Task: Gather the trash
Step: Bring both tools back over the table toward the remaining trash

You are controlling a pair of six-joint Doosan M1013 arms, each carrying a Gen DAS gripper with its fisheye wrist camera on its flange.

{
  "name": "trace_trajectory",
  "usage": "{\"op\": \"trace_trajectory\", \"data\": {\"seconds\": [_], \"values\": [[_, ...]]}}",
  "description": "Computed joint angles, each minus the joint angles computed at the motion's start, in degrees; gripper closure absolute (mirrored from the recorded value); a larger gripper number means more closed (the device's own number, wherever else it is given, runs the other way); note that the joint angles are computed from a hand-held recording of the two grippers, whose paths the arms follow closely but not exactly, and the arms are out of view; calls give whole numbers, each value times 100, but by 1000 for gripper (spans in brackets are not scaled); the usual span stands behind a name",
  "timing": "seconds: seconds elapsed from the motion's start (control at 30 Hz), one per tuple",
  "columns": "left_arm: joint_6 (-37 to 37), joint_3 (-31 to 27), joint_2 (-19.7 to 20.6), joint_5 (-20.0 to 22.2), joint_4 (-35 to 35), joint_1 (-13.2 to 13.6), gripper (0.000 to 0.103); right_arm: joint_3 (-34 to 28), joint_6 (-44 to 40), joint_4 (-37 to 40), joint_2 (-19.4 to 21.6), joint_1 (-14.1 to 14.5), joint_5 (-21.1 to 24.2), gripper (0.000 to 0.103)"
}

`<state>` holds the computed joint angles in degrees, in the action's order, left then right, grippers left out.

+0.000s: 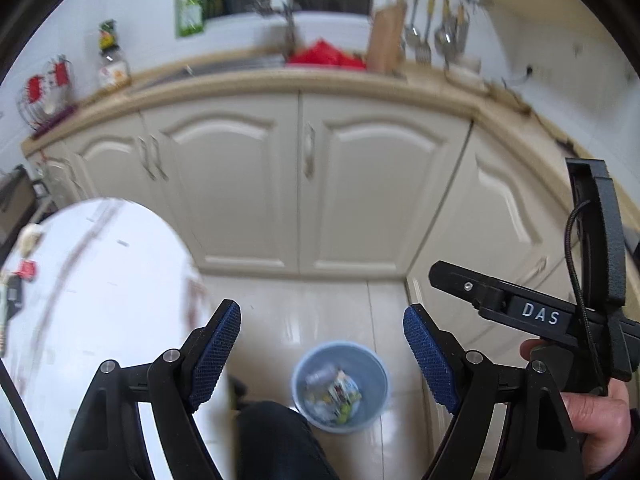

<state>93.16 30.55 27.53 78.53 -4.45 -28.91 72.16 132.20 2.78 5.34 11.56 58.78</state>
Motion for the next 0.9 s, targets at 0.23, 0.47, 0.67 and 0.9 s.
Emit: {"op": "trace_trajectory", "data": {"seconds": [0.23, 0.47, 0.67, 0.9], "values": [[-168, 614, -690, -640, 170, 335, 23, -903, -59, -557, 255, 510, 2, 0], [-531, 1819, -1689, -1632, 415, 774, 1, -1969, -224, -1108, 716, 1101, 135, 0], [-1069, 2440, -2179, -1977, 819, 1139, 1, -3051, -432, -1744, 1290, 1665, 445, 0], [-1635, 2860, -2574, -2077, 1133, 1548, 1, -4329, -1082, -1734, 2016, 2111, 789, 0]]}}
